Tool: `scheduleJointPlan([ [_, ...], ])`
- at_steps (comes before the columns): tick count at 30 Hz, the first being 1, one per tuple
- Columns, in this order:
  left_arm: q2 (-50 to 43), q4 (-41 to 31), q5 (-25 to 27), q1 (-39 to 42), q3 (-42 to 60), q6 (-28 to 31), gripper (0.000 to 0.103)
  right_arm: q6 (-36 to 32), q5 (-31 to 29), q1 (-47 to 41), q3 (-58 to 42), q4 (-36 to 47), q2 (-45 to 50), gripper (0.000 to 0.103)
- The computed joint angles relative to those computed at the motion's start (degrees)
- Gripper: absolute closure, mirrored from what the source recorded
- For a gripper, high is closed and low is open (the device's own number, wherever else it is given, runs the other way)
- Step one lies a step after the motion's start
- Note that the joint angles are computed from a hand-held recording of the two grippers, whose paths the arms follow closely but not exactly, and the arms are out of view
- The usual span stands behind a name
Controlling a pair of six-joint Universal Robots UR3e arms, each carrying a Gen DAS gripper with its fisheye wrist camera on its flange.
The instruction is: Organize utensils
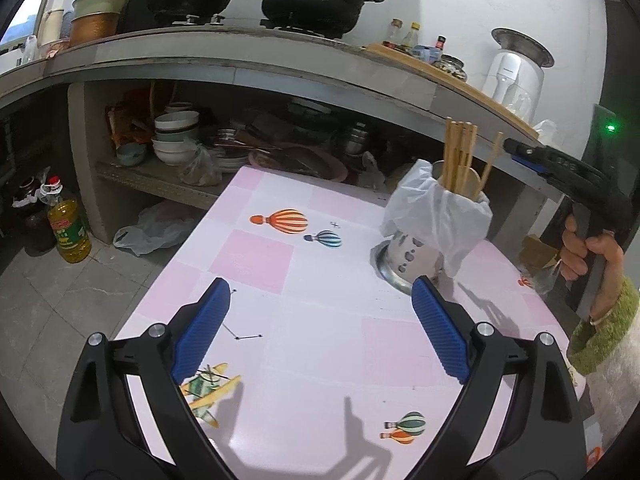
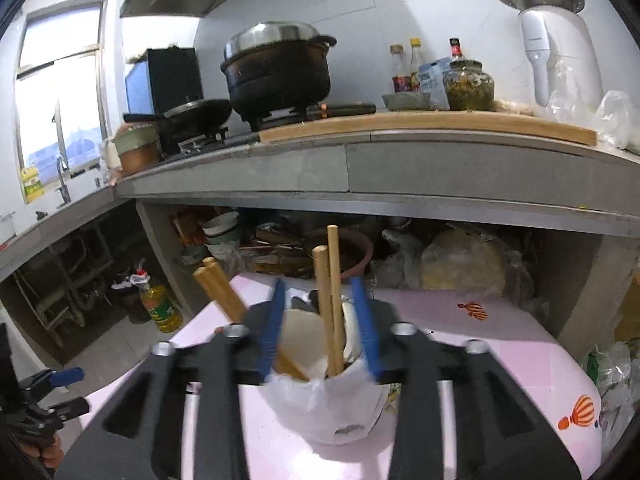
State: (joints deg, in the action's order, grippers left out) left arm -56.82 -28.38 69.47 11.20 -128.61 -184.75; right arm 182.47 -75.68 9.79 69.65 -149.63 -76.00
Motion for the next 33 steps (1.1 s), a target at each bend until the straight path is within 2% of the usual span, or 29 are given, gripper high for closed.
scheduleJointPlan([
  [2, -0.28, 0.13, 0.35, -1.34, 0.43, -0.68, 0.015, 0.15, -1.66, 0.26, 6.22, -1.28, -5.42, 0.050],
  [6, -0.76, 0.64, 1.67, -4.09, 1.02, -1.46, 0.014, 1.79, -3.44, -0.06, 18.68, -1.49, -16.44, 0.037],
  [8, -1.87, 1.16, 3.89, -6.82, 1.85, -2.03, 0.014, 2.13, -5.91, 0.67, 25.55, -0.14, -22.82, 0.026],
  [11, -3.65, 1.57, 8.13, -11.42, 3.34, -3.49, 0.014, 3.38, -10.06, 1.73, 33.40, 2.40, -30.38, 0.015],
  [14, -5.32, 1.62, 12.68, -16.05, 5.12, -4.53, 0.011, 6.21, -14.36, 2.91, 39.79, 5.09, -37.19, 0.011],
  [17, -6.51, 1.68, 17.49, -20.96, 6.71, -5.75, 0.009, 9.97, -21.72, 6.32, 44.27, 6.68, -42.22, 0.007],
  [19, -7.47, 1.49, 20.57, -23.94, 7.96, -6.21, 0.008, 12.16, -28.74, 10.71, 46.27, 6.71, -43.81, 0.006],
  [26, -12.17, 1.74, 36.19, -36.76, 12.67, -7.13, 0.008, 19.14, -50.63, 26.71, 44.79, 9.07, -40.11, 0.006],
  [27, -13.92, 1.08, 41.01, -39.91, 14.21, -7.53, 0.008, 19.41, -52.17, 27.86, 44.38, 9.04, -39.49, 0.006],
  [30, -17.15, -0.93, 49.00, -45.13, 17.14, -7.82, 0.008, 21.18, -56.59, 31.69, 43.35, 10.05, -38.23, 0.006],
  [33, -17.94, -2.49, 51.72, -47.02, 18.66, -8.28, 0.008, 23.72, -62.04, 35.26, 43.28, 9.94, -36.94, 0.006],
])
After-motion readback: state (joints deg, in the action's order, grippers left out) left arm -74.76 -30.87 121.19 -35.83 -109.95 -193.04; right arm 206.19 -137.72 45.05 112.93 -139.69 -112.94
